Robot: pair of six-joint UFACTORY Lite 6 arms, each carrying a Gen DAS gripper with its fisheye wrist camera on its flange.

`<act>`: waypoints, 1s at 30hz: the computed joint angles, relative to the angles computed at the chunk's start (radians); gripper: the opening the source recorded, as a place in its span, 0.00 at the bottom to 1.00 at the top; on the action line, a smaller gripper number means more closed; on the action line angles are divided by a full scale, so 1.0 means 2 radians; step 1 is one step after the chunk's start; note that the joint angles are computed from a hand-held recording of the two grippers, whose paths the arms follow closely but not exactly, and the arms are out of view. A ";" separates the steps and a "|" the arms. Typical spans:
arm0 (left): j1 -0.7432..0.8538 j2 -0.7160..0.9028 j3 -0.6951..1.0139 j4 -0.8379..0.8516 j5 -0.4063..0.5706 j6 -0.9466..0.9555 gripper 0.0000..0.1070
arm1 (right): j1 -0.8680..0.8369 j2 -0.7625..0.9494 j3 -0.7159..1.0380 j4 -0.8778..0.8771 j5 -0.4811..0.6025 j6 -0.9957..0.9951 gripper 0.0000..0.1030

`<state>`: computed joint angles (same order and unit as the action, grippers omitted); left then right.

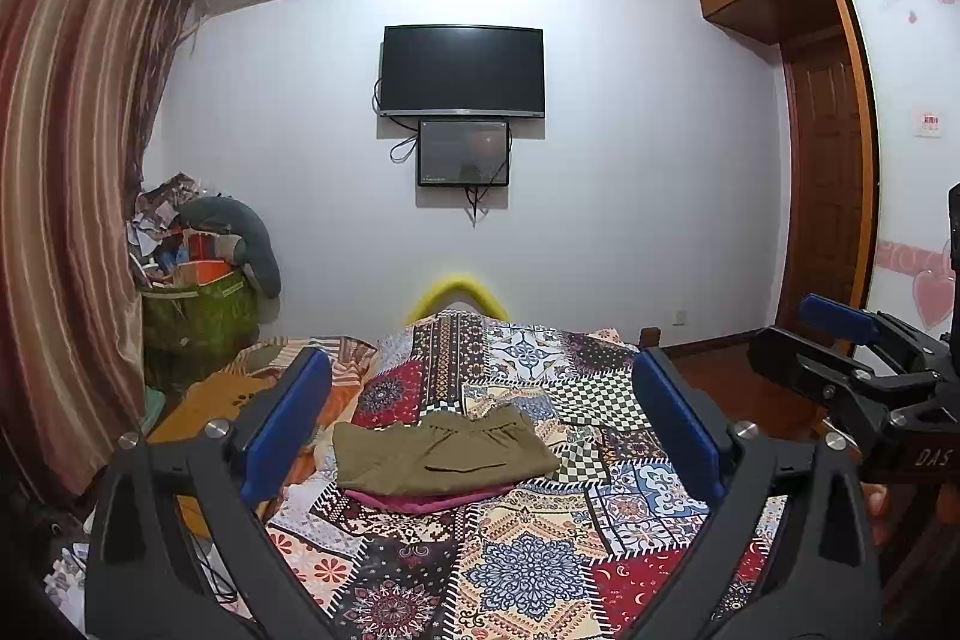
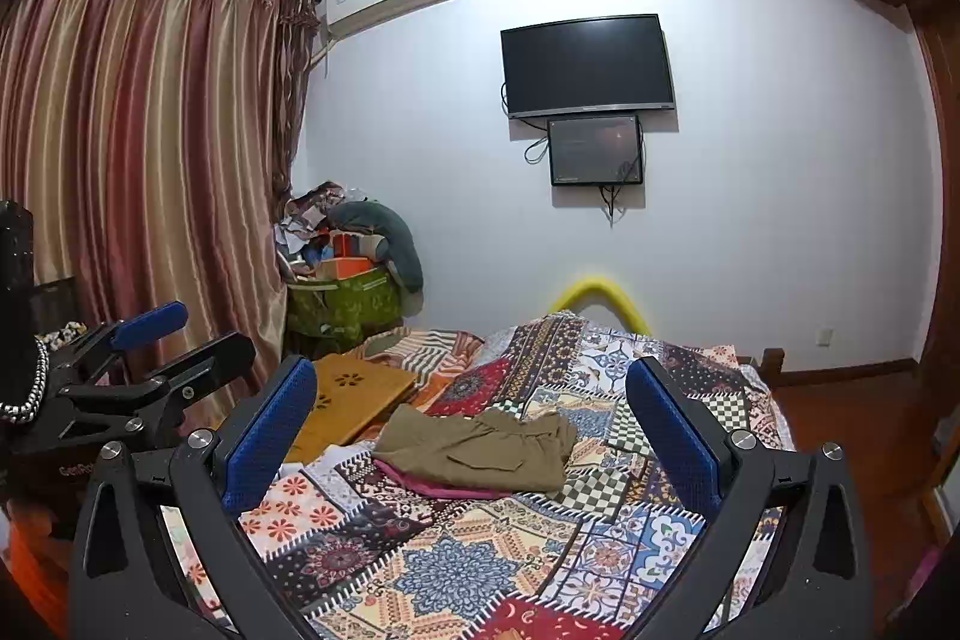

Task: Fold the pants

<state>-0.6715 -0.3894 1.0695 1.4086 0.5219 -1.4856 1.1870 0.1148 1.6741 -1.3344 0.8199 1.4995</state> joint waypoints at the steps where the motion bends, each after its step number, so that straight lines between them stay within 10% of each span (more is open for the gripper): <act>1: -0.001 0.001 0.000 0.001 0.001 -0.001 0.95 | 0.001 0.001 0.003 0.001 0.001 -0.002 1.00; 30: 0.013 -0.002 -0.003 -0.036 -0.039 0.030 0.96 | 0.001 0.004 0.006 -0.003 0.004 0.003 1.00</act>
<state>-0.6464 -0.3942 1.0642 1.3359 0.4432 -1.4256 1.1891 0.1232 1.6870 -1.3396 0.8277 1.5048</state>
